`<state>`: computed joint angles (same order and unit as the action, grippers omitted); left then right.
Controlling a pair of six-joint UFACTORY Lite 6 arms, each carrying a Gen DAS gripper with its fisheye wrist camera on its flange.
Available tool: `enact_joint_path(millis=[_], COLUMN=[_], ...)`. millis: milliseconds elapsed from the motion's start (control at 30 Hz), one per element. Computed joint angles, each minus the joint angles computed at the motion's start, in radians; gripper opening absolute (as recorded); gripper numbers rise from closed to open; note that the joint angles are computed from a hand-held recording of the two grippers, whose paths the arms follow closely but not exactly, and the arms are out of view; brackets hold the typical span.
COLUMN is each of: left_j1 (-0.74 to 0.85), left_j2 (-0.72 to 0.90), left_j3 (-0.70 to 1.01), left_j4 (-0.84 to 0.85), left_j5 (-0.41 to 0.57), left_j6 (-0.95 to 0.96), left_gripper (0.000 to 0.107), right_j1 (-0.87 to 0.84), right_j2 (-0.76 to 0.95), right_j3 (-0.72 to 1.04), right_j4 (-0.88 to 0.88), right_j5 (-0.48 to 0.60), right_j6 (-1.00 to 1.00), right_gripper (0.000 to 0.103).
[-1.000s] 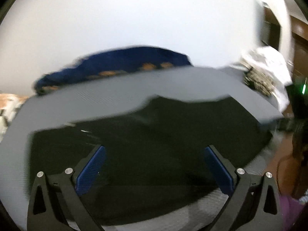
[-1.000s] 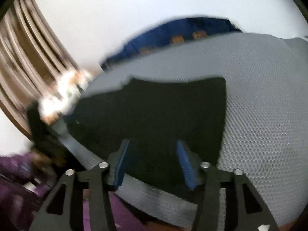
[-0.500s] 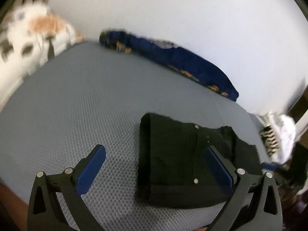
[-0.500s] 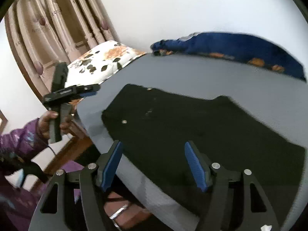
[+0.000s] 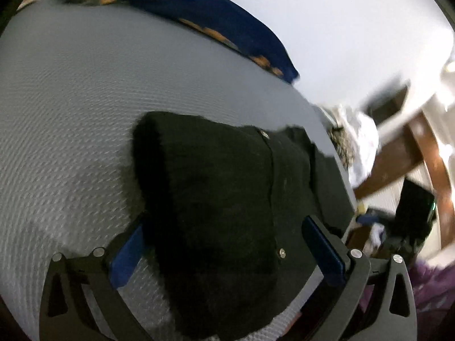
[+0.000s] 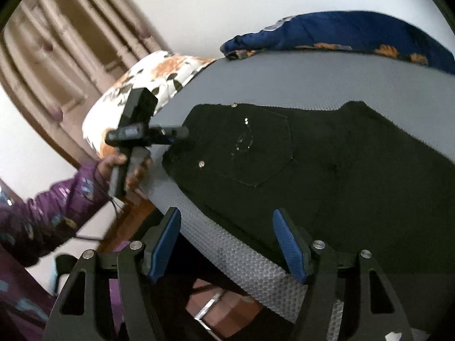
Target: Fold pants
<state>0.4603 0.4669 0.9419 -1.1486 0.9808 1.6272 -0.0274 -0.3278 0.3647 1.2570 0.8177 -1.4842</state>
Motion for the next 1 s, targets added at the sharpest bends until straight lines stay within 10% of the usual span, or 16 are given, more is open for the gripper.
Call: enact_joint_path(millis=[133, 200, 633, 1000], left_j1=[-0.018, -0.024, 0.043, -0.324], left_j2=[0.102, 0.088, -0.316, -0.656], left_j3=[0.114, 0.113, -0.211, -0.170], left_j4=[0.028, 0.029, -0.109, -0.014], left_j5=[0.116, 0.049, 0.128, 0.010], left_j6=[-0.087, -0.065, -0.095, -0.587], left_gripper=[0.093, 0.037, 0.024, 0.024], right_j1=[-0.015, -0.013, 0.016, 0.193], right_j2=[0.063, 0.092, 0.038, -0.396], right_j3=[0.022, 0.026, 0.014, -0.089], right_j4=[0.054, 0.080, 0.112, 0.052], right_j5=[0.032, 0.047, 0.065, -0.134], right_j6=[0.000, 0.005, -0.019, 0.069], right_gripper=[0.067, 0.067, 0.068, 0.071])
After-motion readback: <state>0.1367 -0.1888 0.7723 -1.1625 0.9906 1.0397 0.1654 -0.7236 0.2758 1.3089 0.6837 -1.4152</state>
